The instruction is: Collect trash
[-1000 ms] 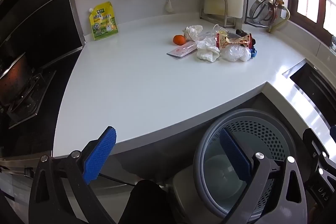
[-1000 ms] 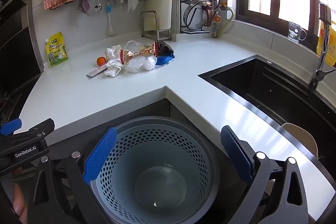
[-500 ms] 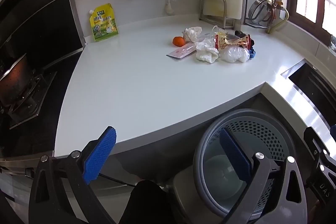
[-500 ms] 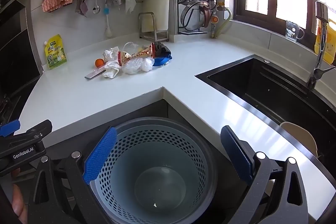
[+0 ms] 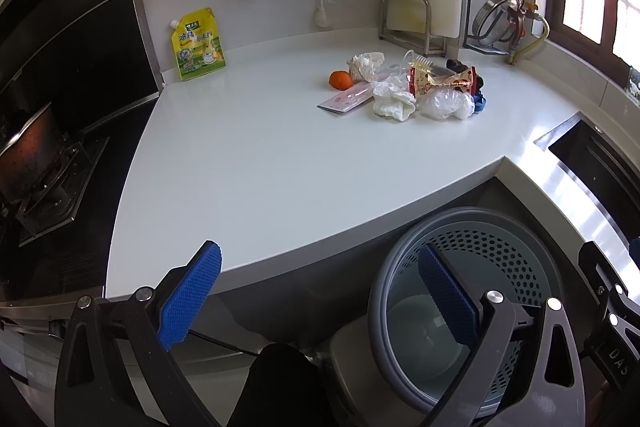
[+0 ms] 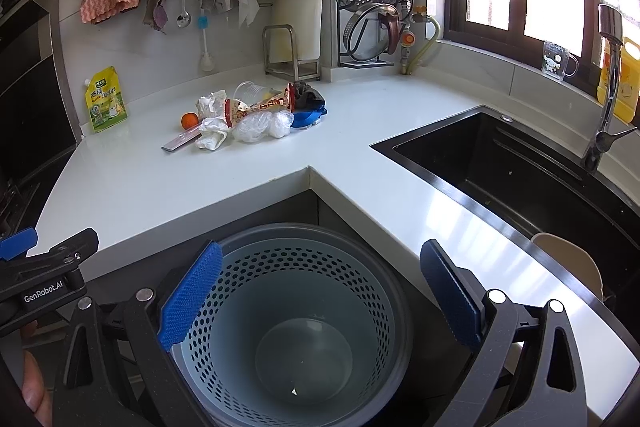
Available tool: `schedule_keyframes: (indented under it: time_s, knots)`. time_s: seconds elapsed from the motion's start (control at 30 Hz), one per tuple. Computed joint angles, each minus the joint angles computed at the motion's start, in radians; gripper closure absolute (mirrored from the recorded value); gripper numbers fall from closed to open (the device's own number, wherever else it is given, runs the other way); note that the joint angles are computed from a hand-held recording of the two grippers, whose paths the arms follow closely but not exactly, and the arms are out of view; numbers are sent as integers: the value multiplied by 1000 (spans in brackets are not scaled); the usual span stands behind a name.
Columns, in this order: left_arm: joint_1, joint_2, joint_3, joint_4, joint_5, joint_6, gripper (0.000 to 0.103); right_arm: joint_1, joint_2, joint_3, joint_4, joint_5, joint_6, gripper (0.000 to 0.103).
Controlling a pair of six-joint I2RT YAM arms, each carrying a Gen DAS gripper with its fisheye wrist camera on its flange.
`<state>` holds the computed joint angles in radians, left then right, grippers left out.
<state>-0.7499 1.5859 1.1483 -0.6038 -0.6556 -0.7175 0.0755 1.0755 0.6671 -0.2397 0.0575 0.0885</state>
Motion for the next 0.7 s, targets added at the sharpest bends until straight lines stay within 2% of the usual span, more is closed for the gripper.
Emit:
schedule_keyframes:
  time_s: [0.7]
  knots:
    - [-4, -12, -4, -5, -3, -3, 6, -3, -11, -1, -6, -2, -3, 8]
